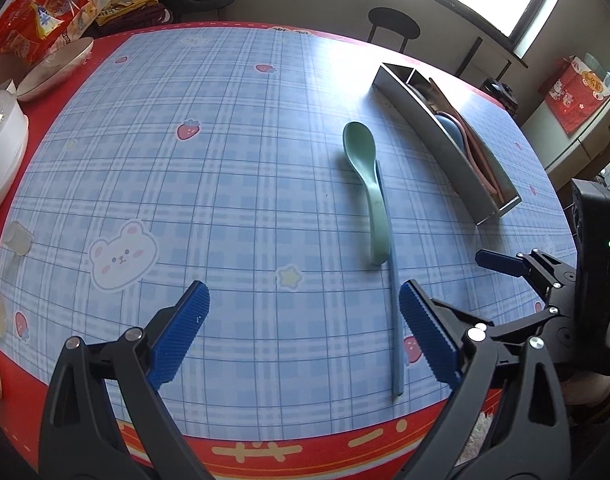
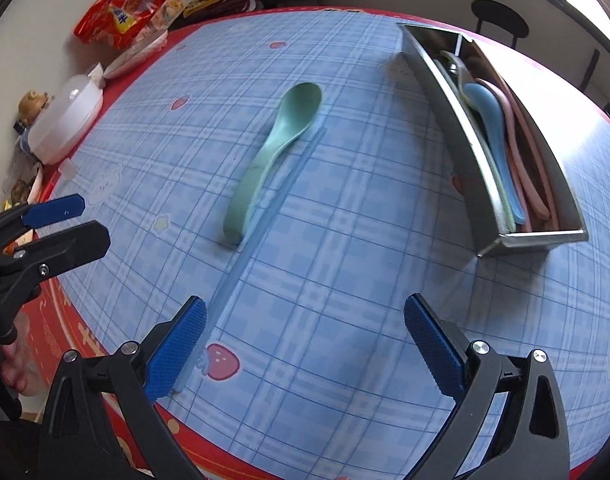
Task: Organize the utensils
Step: 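Open both tools in the tray and lift them away, then grasp the green spoon with the left tool while the right tool grasps the blue chopstick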
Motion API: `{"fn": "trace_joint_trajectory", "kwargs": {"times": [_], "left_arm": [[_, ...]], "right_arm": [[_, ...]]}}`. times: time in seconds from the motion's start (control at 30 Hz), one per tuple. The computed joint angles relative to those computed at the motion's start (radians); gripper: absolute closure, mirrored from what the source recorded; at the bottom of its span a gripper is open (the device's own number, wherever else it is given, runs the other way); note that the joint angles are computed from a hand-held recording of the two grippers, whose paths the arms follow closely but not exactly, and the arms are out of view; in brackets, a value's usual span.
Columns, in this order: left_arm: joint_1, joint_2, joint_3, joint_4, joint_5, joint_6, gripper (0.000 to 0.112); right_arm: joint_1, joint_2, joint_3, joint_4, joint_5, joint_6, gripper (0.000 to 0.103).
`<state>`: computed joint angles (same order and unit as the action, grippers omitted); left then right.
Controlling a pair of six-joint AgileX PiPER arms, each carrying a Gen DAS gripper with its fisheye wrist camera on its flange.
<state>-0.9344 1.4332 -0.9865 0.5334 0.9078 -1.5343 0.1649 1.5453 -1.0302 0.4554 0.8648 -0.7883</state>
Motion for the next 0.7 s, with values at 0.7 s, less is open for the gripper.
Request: {"fn": "trace_joint_trajectory", "kwargs": {"times": [0.7], "left_arm": [[0.254, -0.015, 0.084, -0.170, -0.317, 0.369, 0.034]], "right_arm": [[0.150, 0.053, -0.032, -0.200, -0.129, 0.245, 0.036]]}}
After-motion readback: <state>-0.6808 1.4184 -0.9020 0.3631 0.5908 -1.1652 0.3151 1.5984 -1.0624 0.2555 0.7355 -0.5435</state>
